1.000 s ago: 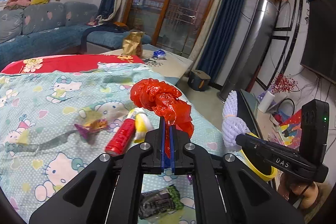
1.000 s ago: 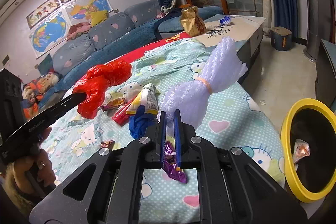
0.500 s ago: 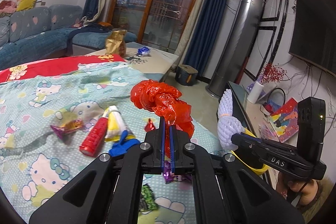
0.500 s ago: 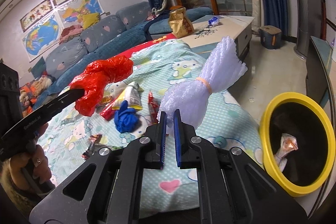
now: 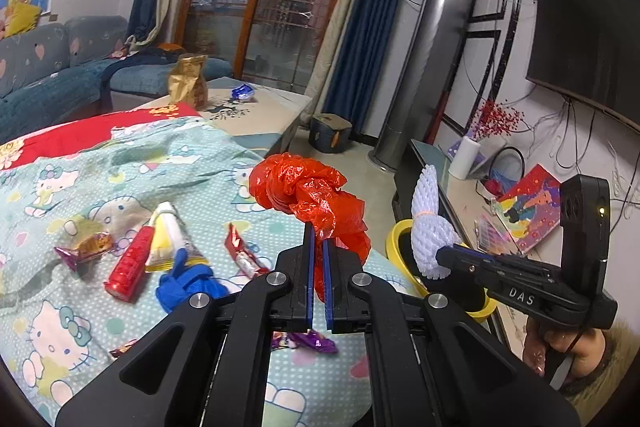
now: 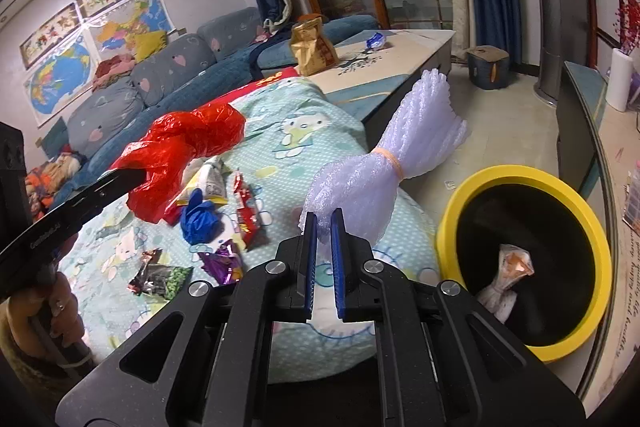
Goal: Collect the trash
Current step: 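Carry the red bag and lavender foam net over the yellow bin with both tools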
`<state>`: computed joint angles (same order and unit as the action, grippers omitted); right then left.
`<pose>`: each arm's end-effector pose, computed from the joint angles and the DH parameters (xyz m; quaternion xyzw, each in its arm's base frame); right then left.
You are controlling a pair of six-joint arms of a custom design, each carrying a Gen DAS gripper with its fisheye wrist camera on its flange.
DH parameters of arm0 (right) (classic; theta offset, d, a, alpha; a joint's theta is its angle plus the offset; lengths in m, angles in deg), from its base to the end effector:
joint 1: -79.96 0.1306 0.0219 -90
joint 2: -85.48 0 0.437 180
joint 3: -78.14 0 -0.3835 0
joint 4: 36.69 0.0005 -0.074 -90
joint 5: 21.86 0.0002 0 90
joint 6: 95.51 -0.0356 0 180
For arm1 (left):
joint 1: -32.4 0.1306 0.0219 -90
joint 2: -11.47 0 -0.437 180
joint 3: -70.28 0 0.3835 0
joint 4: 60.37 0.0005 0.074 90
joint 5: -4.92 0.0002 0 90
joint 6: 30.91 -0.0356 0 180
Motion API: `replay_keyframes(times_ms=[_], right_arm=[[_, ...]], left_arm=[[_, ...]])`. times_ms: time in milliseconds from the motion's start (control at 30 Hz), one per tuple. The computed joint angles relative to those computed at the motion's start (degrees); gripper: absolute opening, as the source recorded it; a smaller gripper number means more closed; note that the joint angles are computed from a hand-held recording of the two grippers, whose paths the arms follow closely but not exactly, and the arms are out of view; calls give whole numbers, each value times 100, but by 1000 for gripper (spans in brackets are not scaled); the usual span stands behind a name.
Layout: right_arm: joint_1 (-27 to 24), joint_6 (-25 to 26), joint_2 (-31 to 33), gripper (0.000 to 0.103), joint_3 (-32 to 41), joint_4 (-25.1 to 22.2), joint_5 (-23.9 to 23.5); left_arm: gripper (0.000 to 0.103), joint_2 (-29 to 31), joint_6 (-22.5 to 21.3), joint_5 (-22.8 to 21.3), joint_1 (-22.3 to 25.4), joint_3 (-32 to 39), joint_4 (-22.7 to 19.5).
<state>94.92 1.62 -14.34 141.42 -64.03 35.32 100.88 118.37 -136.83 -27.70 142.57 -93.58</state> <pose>0.3706 0.1185 0.3771 -0.2771 0.8464 0.2851 0.3543 0.2457 -0.3721 0.3806 -0.1420 0.8474 -0.0564 0.5085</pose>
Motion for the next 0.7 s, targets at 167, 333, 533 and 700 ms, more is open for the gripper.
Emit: replay_keyframes(times_ms=[167, 333, 533, 700], right_arm=[[-163, 8, -2, 4, 13, 2, 0], [-330, 38, 4, 4, 31, -21, -25], [-528, 102, 34, 4, 57, -48, -24], [-697, 90, 41, 4, 57, -48, 8]], left_arm=[[4, 107, -237, 84, -4, 90, 142], [4, 212, -416, 149, 2, 190, 237], [4, 355, -651, 253, 11, 326, 357], [4, 478, -853, 404, 40, 420, 495]])
